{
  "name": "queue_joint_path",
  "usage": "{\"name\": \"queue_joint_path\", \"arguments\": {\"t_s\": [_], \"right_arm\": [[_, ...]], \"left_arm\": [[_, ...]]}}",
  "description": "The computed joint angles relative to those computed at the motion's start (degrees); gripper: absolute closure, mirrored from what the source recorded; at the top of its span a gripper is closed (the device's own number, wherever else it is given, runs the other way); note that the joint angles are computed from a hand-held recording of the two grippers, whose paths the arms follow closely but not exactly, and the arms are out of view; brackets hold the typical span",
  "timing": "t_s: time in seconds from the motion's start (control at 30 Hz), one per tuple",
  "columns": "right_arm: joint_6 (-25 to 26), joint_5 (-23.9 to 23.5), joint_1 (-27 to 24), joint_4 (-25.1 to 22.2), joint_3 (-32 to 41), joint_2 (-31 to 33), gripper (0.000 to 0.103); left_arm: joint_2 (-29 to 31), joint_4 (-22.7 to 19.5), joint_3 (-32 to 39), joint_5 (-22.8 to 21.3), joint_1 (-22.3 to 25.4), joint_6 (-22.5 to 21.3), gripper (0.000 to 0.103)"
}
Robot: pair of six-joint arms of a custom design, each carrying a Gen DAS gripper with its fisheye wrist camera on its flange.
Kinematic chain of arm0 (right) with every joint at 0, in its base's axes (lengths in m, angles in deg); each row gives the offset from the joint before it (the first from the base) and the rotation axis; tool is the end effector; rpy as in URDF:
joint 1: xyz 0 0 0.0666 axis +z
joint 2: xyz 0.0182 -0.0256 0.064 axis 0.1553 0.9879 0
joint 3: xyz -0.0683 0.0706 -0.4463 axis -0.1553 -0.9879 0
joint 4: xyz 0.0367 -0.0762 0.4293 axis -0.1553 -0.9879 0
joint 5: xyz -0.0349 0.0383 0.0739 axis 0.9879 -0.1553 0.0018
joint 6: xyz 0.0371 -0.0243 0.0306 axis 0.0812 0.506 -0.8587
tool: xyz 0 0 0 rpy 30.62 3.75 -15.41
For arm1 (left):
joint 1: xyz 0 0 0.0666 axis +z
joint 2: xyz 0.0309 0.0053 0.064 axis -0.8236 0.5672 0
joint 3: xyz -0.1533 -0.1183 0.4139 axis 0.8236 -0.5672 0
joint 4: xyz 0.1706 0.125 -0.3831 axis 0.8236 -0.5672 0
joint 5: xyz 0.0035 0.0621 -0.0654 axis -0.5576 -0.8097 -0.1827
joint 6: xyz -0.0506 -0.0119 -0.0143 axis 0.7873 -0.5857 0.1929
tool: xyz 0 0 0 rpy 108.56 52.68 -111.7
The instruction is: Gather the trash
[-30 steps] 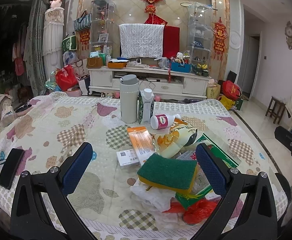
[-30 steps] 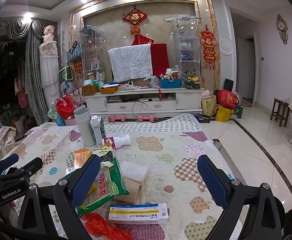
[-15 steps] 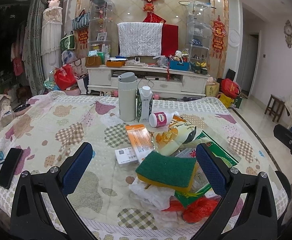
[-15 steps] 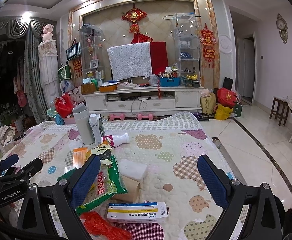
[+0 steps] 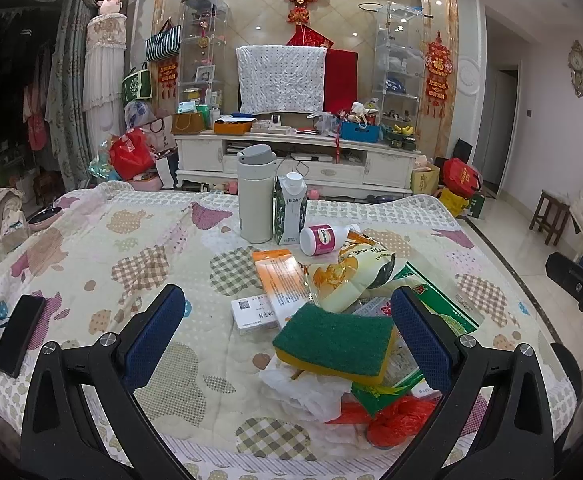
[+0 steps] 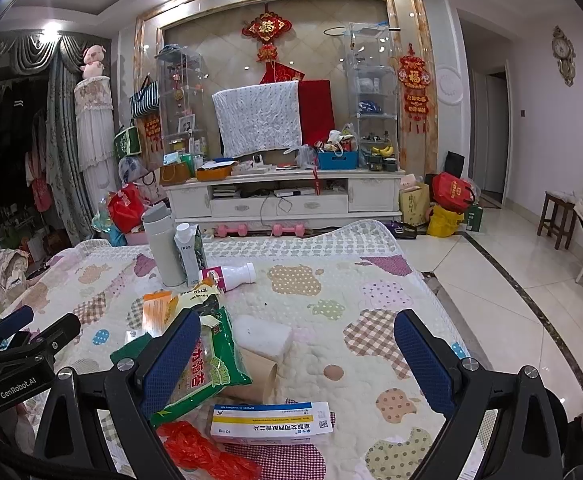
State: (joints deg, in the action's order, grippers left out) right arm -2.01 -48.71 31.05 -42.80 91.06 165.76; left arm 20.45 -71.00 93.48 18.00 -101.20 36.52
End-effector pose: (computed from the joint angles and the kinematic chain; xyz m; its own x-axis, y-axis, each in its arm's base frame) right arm 0.4691 0.2019 0.5996 -0.3655 -0.2474 -0.8973 -0.6491 0.7587 0.0552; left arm 0.3276 -0.2926 0.5727 -0.3342 -0.3479 -0.8760 -0.6323 0.7719 -0.0653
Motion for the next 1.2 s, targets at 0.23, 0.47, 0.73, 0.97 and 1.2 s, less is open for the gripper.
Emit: {"name": "queue_joint_path", "arguments": {"t_s": [0.23,0.47,0.73,0.97,1.2], "right_arm": [[-0.1,0.1,0.1,-0.5,0.2,0.2,0.007],[0.6,-0.2,0.1,-1.6,0.6,0.7,0.007],[0.5,0.2,0.3,-1.8,0.7,0.9,0.007],[0.7,-0.1,0.5,-3.2,1.3,1.3,0.007],[0.8,-0.3,0.5,-3.6,1.3,1.4,0.007]], "left_arm": [[-0.1,0.4,-0.4,0.7,0.5,-0.5,0.001],[-0.3,0.8,-0.7,1.3,0.9,-0.9,0.001],[-0.5,1.1,-1.2,1.6,1.1,-0.7,0.001],[-0.6,1.3,-1.4,1.8,1.1,-0.6,0.001],[-0.7,1.3,-2.2,2.6,1.5,-0.1,0.001]]}}
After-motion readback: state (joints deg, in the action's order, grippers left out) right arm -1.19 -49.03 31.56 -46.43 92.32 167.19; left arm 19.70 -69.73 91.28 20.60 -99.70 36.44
